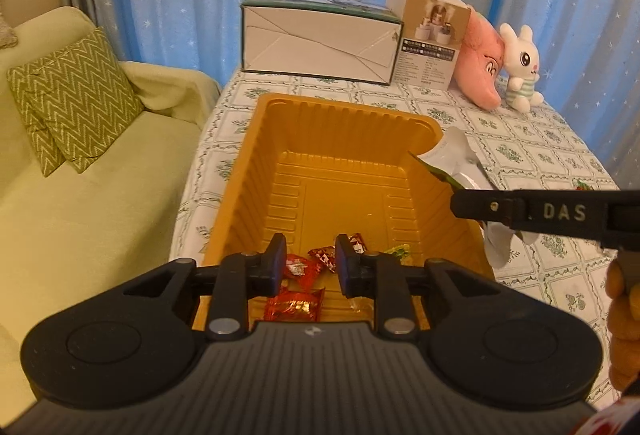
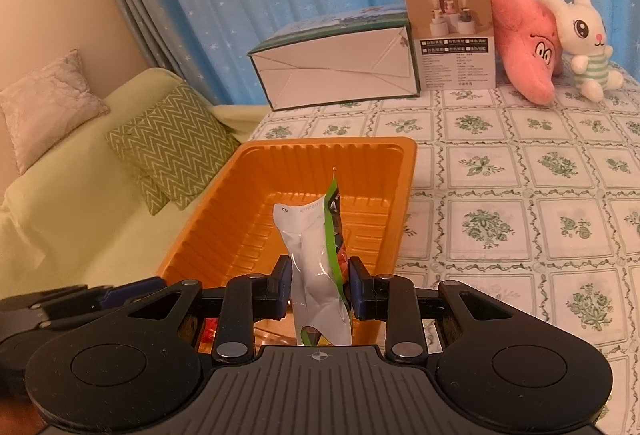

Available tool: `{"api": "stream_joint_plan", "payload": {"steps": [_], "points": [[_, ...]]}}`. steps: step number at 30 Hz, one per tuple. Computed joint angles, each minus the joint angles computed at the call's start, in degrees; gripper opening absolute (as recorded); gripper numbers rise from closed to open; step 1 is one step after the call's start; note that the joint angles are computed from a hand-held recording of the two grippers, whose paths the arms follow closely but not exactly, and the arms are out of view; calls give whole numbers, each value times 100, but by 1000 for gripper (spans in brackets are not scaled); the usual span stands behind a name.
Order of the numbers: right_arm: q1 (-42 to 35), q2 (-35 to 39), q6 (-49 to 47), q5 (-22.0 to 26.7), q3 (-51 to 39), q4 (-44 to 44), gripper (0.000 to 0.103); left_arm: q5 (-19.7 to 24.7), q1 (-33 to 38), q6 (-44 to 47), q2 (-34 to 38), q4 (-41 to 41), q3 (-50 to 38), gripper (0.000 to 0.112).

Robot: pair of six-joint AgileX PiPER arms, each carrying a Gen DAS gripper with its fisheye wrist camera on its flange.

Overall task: Organize snacks
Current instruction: 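Open the left gripper over the tray while the right gripper releases the silver wrapper there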

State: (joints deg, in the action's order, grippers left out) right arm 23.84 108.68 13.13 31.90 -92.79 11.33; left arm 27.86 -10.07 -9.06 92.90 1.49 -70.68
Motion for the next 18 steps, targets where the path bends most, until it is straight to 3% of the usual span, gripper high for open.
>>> {"api": "stream_joint_plan", "payload": {"steps": [10,12,14,18], "points": [[6,176,-342,-80,-209,647,30,-22,56,-78,-332,-36,287,23],[-81,224,-618,-10,-224,1119,33,-28,60,-120,-360,-26,326,23],[-105,161,-592,-48,-123,1139,48,-31,49,-215,-396,23,381,23],[-163,-186,-801,-177,341,1193,49,-32,-18,-494,-513,189,512,23]]}}
